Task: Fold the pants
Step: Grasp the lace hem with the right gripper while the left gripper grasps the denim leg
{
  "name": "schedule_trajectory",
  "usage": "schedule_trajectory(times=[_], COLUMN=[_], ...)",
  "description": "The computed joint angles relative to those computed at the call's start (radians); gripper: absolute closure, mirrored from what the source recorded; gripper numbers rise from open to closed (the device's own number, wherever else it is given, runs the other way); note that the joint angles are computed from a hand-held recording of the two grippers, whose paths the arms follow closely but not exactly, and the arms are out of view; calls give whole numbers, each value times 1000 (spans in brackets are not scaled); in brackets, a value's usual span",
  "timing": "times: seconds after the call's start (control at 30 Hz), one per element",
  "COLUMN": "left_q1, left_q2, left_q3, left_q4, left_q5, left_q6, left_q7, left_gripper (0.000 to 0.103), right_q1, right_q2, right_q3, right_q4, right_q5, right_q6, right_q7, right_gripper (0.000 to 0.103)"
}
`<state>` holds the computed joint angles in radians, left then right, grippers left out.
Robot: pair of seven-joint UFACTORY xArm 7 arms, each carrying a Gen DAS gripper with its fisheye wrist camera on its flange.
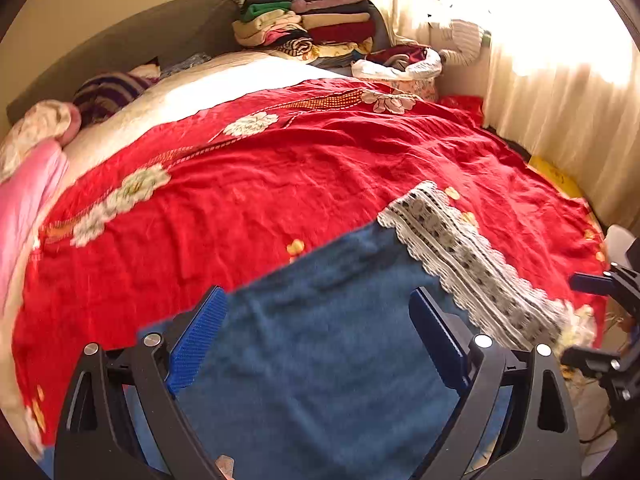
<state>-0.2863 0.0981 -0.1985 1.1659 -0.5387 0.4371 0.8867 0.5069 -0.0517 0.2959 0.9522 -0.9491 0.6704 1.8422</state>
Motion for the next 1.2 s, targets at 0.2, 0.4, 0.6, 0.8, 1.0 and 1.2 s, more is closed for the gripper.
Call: schedule_trajectory(times=[0.2,0.4,0.6,0.8,1.0,1.2], left_q1=[-25,-15,47,81,53,161], left_q2=[119,270,363,364,328,295], left_q3=[-19,-51,-102,-121,-100,-111], left_q4=[120,292,382,376,344,355], left_q5=[118,140,38,-91,-99,-338], left_q6=[22,179,278,370,338,454], left_q7=[-68,-95,-35,24,25,131], left_gripper=[11,13,19,72,87,91], right_q1=[-11,-11,3,11,5,36], right_q2=[21,55,89,109,101,139], right_q3=[-14,-33,-59,-77,-85,-69], right_q4=[-16,-15,-3,11,28,157], right_q5=[-23,-61,-143,-194,-258,-305], right_q6=[-80,-140,-185,-196,-223,-172], right_q7=[73,149,251,308,303,181], right_gripper=[17,17,17,51,79,80])
